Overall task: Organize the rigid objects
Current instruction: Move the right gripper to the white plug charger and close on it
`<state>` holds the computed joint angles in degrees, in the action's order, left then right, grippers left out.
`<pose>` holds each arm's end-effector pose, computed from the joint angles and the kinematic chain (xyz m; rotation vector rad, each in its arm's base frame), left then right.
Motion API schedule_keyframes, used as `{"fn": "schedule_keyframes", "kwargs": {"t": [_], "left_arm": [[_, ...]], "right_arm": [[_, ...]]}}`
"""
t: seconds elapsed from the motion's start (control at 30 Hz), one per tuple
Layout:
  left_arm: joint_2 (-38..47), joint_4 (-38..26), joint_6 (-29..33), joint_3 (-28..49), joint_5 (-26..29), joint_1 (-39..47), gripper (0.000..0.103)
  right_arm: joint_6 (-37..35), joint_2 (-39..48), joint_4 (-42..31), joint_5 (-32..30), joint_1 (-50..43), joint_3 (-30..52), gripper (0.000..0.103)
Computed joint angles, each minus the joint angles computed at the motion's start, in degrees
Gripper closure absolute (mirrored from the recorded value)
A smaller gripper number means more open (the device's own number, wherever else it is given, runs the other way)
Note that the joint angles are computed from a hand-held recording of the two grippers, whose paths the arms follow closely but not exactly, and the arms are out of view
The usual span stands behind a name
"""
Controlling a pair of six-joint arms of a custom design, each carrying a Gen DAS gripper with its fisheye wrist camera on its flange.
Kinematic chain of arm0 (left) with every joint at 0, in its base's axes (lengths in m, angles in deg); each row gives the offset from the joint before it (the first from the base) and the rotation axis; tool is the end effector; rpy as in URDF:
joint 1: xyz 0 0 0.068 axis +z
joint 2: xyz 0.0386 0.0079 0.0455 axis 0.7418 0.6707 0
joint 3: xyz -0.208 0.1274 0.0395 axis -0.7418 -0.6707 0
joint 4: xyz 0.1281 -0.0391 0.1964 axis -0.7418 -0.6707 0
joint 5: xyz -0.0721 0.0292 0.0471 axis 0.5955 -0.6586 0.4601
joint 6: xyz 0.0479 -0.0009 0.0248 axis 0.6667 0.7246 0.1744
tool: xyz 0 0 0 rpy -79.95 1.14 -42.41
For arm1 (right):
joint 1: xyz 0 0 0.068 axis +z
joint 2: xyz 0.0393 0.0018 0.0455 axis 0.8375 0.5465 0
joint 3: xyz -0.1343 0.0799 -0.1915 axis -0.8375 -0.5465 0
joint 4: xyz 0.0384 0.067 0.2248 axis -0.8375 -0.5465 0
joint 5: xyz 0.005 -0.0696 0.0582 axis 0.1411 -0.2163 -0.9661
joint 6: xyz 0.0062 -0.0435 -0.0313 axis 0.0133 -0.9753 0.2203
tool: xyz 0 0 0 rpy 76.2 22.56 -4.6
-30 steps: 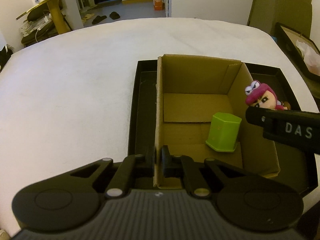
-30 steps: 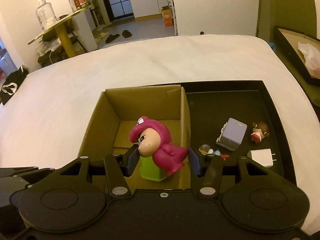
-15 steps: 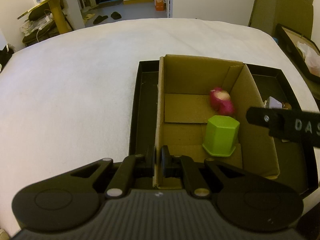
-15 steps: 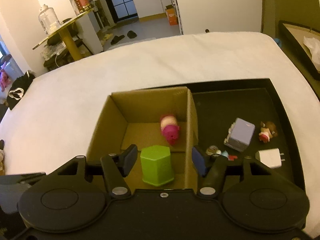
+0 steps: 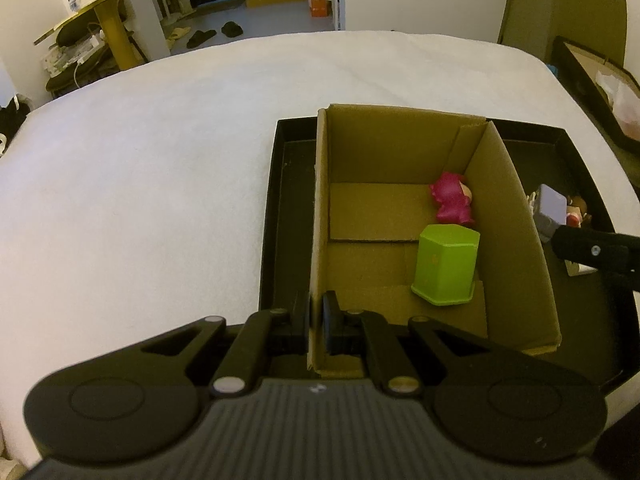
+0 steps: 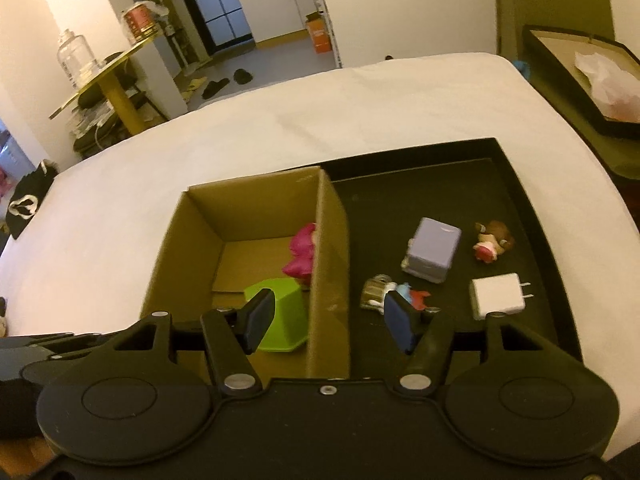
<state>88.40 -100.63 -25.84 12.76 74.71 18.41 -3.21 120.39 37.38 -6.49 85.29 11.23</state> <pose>0.2871 -0.1594 0.1921 0.7057 2.4987 -0.0771 0.1899 0.0857 0.2018 0.7283 2.3225 0.0855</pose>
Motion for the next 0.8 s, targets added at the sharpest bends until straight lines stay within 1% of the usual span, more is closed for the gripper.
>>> {"fn": "schedule_keyframes", "kwargs": {"t": [0.27,0.33,0.4,0.47,0.6,0.8], "left_arm": [[-0.4,-1.2,-0.4,0.3,-2.4,-1.2,0.096],[-0.4,-1.5,-0.7,0.5,-3.1,-1.6,0.096],[-0.4,-1.8,-1.2,0.6,-3.9,-2.1,0.095],[-0.3,-2.1,-1.4,0.8,-5.1,-2.6,0.093],[0.6,-3.5,-2.3,2.2,-6.7,-3.4,0.092],[1.2,-4.7,-3.1,3.1,-10.7,-5.0,0.083]], "right_arm": [[0.0,-5.1,0.2,-0.4,-1.9,-5.0,0.042],[-0.2,-6.4,0.3,-0.3,-2.4,-6.2,0.041],[-0.3,-7.6,0.3,-0.1,-2.9,-7.4,0.038],[-0.7,-9.2,0.3,-0.1,-3.6,-8.8,0.037],[-1.4,-11.7,0.5,-0.9,-5.1,-11.3,0.037],[-2.2,-15.6,1.8,-1.7,-7.3,-15.7,0.036]]}}
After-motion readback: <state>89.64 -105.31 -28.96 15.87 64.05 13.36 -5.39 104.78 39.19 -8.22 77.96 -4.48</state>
